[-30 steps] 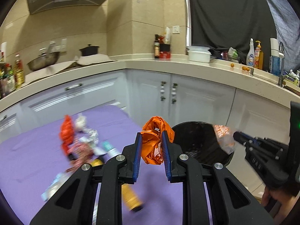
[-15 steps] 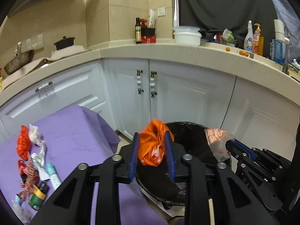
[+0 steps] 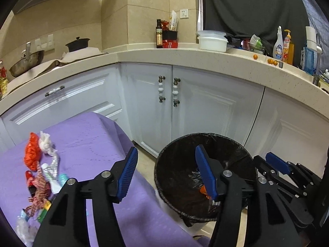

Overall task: Collect trash
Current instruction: 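Return both tools to the table and grasp the white toothpaste tube with the right tool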

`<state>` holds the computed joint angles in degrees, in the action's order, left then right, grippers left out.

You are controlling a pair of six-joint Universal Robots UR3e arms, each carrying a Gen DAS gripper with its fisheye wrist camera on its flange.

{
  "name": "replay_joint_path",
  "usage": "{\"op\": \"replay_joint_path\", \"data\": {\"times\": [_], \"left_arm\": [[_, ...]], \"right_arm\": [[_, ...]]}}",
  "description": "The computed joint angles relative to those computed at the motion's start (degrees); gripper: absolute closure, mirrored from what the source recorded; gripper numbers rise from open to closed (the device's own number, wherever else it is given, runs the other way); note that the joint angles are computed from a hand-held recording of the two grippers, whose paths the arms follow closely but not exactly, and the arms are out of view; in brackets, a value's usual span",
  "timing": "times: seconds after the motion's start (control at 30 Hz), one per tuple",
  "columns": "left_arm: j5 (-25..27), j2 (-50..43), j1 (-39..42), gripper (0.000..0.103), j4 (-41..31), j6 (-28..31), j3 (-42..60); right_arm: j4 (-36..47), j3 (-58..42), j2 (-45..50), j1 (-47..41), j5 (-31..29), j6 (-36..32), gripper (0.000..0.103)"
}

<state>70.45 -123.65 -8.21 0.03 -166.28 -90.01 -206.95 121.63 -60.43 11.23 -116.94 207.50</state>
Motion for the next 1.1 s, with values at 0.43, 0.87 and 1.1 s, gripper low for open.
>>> {"op": "replay_joint_path", "data": {"times": [0.43, 0.87, 1.1], "left_arm": [[-9.0, 19.3, 18.4, 0.04, 7.9, 6.7, -26.9], [-16.8, 28.8, 44.4, 0.039, 10.6, 19.1, -45.9], [-18.7, 28.6, 52.5, 0.039, 8.9, 23.9, -49.4]], "right_arm": [[9.3, -10.4, 0.2, 16.5, -5.5, 4.1, 0.069], [21.9, -37.2, 14.6, 30.5, -3.2, 1.6, 0.069], [27.0, -46.3, 20.4, 33.8, 0.5, 0.6, 0.058]]}}
